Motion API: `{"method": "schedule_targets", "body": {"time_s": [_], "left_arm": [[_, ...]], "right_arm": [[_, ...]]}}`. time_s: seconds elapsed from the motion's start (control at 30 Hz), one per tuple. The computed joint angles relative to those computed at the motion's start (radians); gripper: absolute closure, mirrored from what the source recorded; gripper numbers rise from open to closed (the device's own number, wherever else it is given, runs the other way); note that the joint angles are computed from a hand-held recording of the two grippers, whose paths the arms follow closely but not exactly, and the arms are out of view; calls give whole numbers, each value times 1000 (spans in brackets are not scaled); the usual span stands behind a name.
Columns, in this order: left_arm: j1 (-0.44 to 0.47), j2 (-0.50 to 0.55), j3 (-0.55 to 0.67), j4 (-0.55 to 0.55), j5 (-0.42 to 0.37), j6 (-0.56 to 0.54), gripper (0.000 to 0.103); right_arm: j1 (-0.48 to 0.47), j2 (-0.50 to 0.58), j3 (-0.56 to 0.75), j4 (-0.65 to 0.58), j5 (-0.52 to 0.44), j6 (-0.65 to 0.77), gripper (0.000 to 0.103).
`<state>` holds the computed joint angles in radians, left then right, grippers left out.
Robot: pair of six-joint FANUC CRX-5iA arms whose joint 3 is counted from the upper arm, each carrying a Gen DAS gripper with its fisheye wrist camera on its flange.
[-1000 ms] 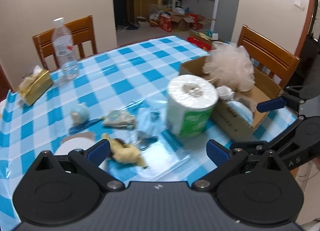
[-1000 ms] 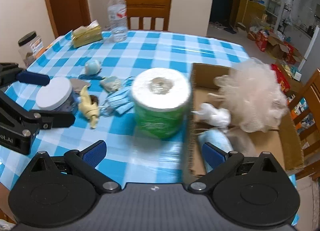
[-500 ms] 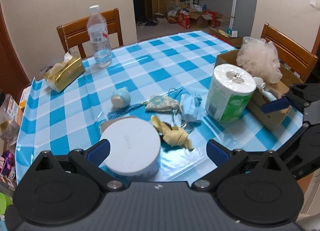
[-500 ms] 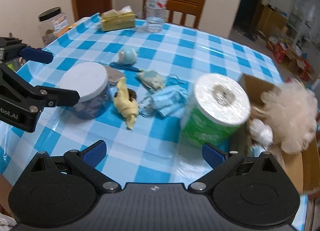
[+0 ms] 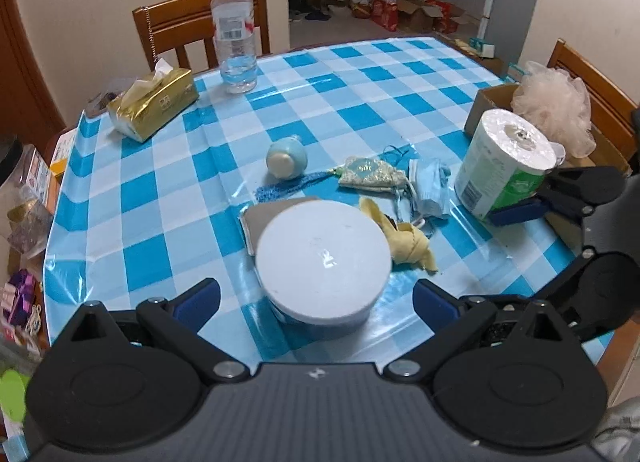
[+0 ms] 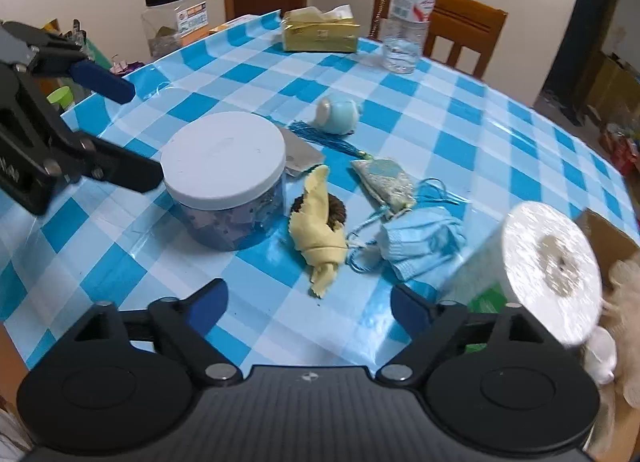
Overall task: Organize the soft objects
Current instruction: 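Move both open tools back over the items on the table, then lower the right tool onto the yellow cloth and close it while the left tool approaches the grey felt cloth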
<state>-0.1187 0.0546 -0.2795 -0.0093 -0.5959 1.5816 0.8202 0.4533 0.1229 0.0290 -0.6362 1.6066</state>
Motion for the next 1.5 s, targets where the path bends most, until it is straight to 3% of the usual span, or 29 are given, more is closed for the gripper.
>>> {"method": "schedule_targets", "body": {"time_s": [0.1, 0.23, 0.33, 0.47, 0.57, 0.77, 0.93, 1.1, 1.23, 1.5], "left_arm": [[45, 0, -16, 75, 16, -106, 1], [84, 27, 39, 36, -30, -114, 1], [125, 48, 48, 102, -24, -231, 2], [148, 109, 119, 64, -53, -262, 3], [158, 158, 171, 40, -76, -267, 4], [204, 270, 231, 213, -129, -395, 10], [214, 336, 263, 314, -173, -477, 15], [202, 383, 308, 334, -193, -507, 17], [206, 449, 380, 380, -262, -557, 17], [196, 532, 492, 344, -350, -512, 17]], "right_arm": [[-12, 32, 50, -47, -27, 56, 20], [-23, 63, 91, -60, -39, 88, 25], [-33, 91, 132, -76, -57, 107, 31], [-42, 133, 189, -87, -88, 133, 41], [-44, 157, 220, -83, -103, 142, 41], [-48, 204, 284, -91, -140, 159, 50], [-51, 226, 318, -107, -165, 182, 51], [-53, 241, 338, -114, -179, 186, 52], [-52, 251, 352, -115, -191, 192, 52], [-51, 258, 363, -120, -205, 202, 59]]}}
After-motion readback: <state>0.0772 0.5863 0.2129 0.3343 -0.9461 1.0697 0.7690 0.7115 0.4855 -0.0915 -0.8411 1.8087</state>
